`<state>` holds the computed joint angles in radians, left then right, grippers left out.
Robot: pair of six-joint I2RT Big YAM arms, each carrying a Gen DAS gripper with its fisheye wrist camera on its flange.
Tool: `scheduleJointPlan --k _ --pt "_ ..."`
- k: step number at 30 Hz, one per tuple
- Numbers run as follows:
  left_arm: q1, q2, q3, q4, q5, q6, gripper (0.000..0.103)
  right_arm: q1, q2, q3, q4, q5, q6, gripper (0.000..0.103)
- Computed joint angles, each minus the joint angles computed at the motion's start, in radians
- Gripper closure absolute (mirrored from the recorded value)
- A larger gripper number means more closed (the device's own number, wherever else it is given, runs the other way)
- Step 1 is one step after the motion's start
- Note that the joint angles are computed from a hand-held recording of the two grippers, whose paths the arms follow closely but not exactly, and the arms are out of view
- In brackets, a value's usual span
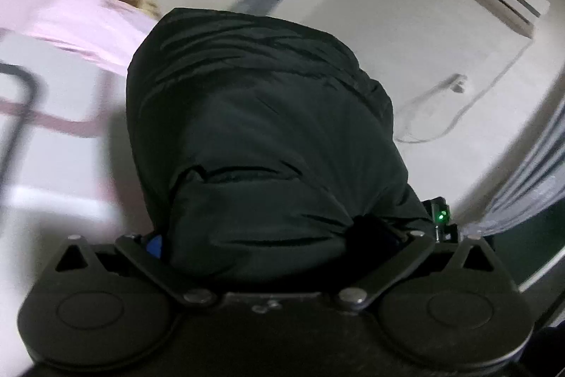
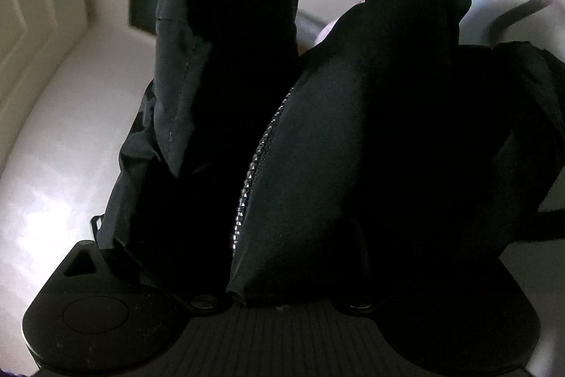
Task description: Fold large clothes
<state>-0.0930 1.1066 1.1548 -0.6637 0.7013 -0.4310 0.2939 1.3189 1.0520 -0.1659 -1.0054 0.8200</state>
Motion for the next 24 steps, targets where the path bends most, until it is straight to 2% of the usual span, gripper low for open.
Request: scheduleJointPlan --k 3,4,6,7,8,9,11,14,16,17,18,19,20,21,22,23,24 --pt "0.129 -0.048 -0.046 -0.126 0.026 0.115 0.0 0.139 0.069 -0.012 0.109 0.079 0.089 0.003" --pt "0.158 -0.05 -0.063 -0.169 0.011 0.154 0.0 0.178 0.103 -0.014 0.116 0.109 0.106 0.004" --pt "0.18 -0.035 -0.098 -0.249 -0.092 0.224 0.0 0.25 0.18 -0.018 0.082 0.192 0.114 0.006" --pt "0.201 -0.039 -0.142 -0.231 -0.098 0.228 0.0 0.274 0.171 -0.046 0.115 0.262 0.077 0.007" --pt "0.229 -0.053 -0.185 -0.18 -0.053 0.202 0.0 0.284 0.166 -0.053 0.12 0.287 0.084 0.007" --pt "0.23 -0.063 -0.199 -0.161 -0.05 0.198 0.0 0.289 0.162 -0.06 0.123 0.305 0.099 0.007" --pt "0.204 -0.072 -0.203 -0.14 -0.083 0.194 0.0 0.29 0.14 -0.069 0.075 0.339 0.082 0.006" --pt "0.184 -0.07 -0.163 -0.174 -0.132 0.207 0.004 0.269 0.054 -0.091 -0.081 0.436 -0.017 0.005" --pt "0.185 -0.099 -0.148 -0.201 -0.159 0.253 0.012 0.245 -0.038 -0.117 -0.178 0.532 -0.077 0.006" --pt "0.193 -0.132 -0.142 -0.218 -0.172 0.28 0.018 0.247 -0.067 -0.101 -0.198 0.593 -0.099 0.006" --pt "0.206 -0.158 -0.134 -0.223 -0.178 0.292 0.019 0.252 -0.102 -0.091 -0.208 0.667 -0.135 0.006" --pt "0.238 -0.172 -0.121 -0.233 -0.157 0.318 0.025 0.263 -0.109 -0.059 -0.229 0.717 -0.162 0.01" --pt "0.241 -0.176 -0.107 -0.221 -0.153 0.329 0.028 0.278 -0.118 -0.027 -0.249 0.753 -0.178 0.02" --pt "0.233 -0.173 -0.091 -0.221 -0.159 0.335 0.028 0.302 -0.104 0.014 -0.263 0.781 -0.191 0.042" --pt "0.215 -0.165 -0.069 -0.241 -0.154 0.351 0.028 0.339 -0.078 0.06 -0.281 0.822 -0.213 0.05" --pt "0.206 -0.16 -0.058 -0.27 -0.132 0.383 0.028 0.354 -0.044 0.113 -0.301 0.832 -0.251 0.053" --pt "0.176 -0.16 -0.053 -0.287 -0.143 0.407 0.028 0.362 -0.012 0.16 -0.309 0.816 -0.292 0.054"
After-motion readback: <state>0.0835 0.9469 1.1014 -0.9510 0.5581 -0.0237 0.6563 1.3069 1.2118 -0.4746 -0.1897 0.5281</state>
